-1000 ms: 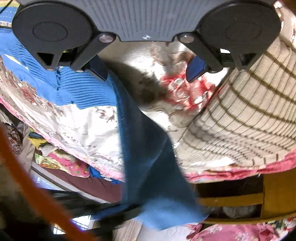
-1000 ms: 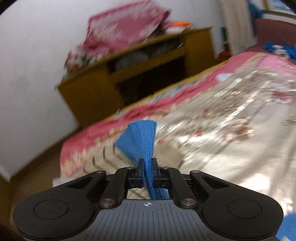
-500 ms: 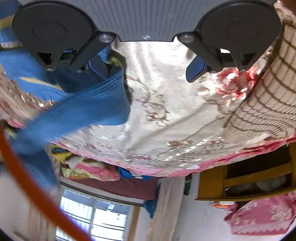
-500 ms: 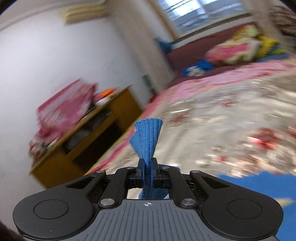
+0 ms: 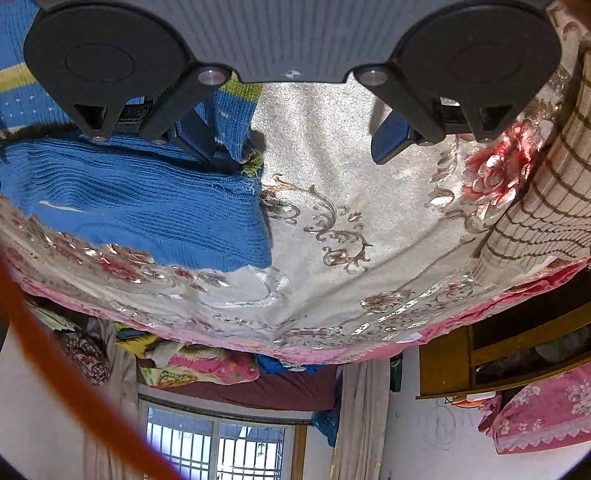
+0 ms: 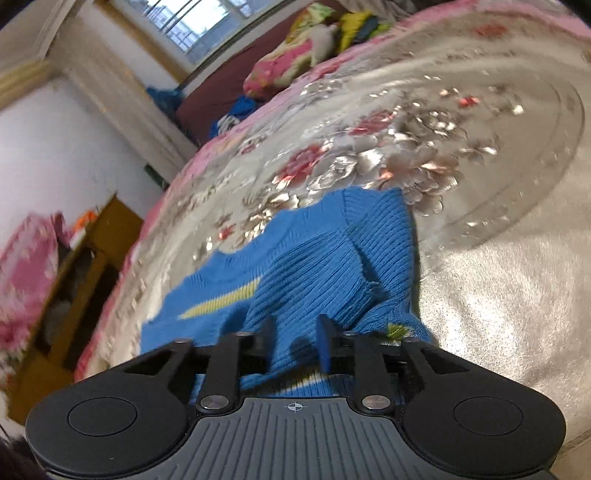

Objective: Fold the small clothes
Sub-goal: 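Lay the held sleeve across the sweater body and open the right gripper, then pinch the folded sleeve with the right gripper, straighten it, release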

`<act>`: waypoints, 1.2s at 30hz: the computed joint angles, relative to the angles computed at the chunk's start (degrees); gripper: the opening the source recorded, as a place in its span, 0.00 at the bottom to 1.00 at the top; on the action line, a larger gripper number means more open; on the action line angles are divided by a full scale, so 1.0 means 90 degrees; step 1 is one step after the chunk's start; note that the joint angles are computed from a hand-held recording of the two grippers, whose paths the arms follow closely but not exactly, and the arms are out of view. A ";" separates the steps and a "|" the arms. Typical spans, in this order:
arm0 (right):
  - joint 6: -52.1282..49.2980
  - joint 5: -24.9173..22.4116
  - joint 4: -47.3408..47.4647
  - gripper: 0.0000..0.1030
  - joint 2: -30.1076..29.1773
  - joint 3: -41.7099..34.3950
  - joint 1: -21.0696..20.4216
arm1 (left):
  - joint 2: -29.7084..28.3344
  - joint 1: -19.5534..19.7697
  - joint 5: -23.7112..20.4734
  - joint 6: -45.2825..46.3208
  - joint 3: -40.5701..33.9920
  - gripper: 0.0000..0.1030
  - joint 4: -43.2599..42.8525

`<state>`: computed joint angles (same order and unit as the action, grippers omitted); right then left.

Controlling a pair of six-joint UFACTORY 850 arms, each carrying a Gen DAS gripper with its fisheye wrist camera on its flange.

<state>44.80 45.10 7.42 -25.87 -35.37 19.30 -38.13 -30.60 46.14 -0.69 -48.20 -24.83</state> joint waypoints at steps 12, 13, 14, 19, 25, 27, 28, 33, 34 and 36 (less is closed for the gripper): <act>0.0113 -0.0152 0.0156 0.18 -0.0184 -0.0359 -0.0082 | 0.0013 0.0017 0.0019 -0.0018 -0.0007 0.94 0.0026; 0.0109 -0.0069 0.0152 0.18 -0.0125 -0.0321 -0.0092 | 0.0025 0.0021 0.0041 -0.0057 0.0004 0.94 0.0058; 0.0066 0.0004 0.0158 0.21 -0.0057 -0.0270 -0.0102 | 0.0038 0.0018 0.0062 -0.0072 0.0008 0.94 0.0062; -0.1037 -0.0206 0.0680 0.23 0.0223 -0.0185 -0.0140 | 0.0060 -0.0058 0.0135 0.0126 -0.0154 0.94 0.0014; -0.2365 -0.1196 0.0743 0.51 -0.0112 -0.0890 -0.0315 | -0.0146 -0.0169 0.0054 0.0619 -0.0570 0.94 -0.0045; -0.2692 -0.1488 0.0682 0.51 -0.0305 -0.1132 -0.0354 | -0.0254 -0.0148 -0.0100 0.0617 -0.0699 0.94 -0.0015; -0.2571 -0.1607 0.0436 0.51 -0.0372 -0.1208 -0.0394 | -0.0299 -0.0133 -0.0160 0.0618 -0.0738 0.94 -0.0004; -0.2019 -0.1707 -0.0619 0.07 -0.0344 -0.1113 -0.0454 | -0.0388 -0.0082 -0.0228 0.0561 -0.0813 0.95 0.0026; -0.1704 -0.1620 -0.0881 0.05 -0.0302 -0.1057 -0.0488 | -0.0383 -0.0099 -0.0160 0.0628 -0.0805 0.95 -0.0096; -0.1624 -0.1077 -0.0730 0.04 -0.0145 -0.0827 -0.0490 | -0.0376 -0.0138 0.0068 0.0734 -0.0758 0.95 -0.0353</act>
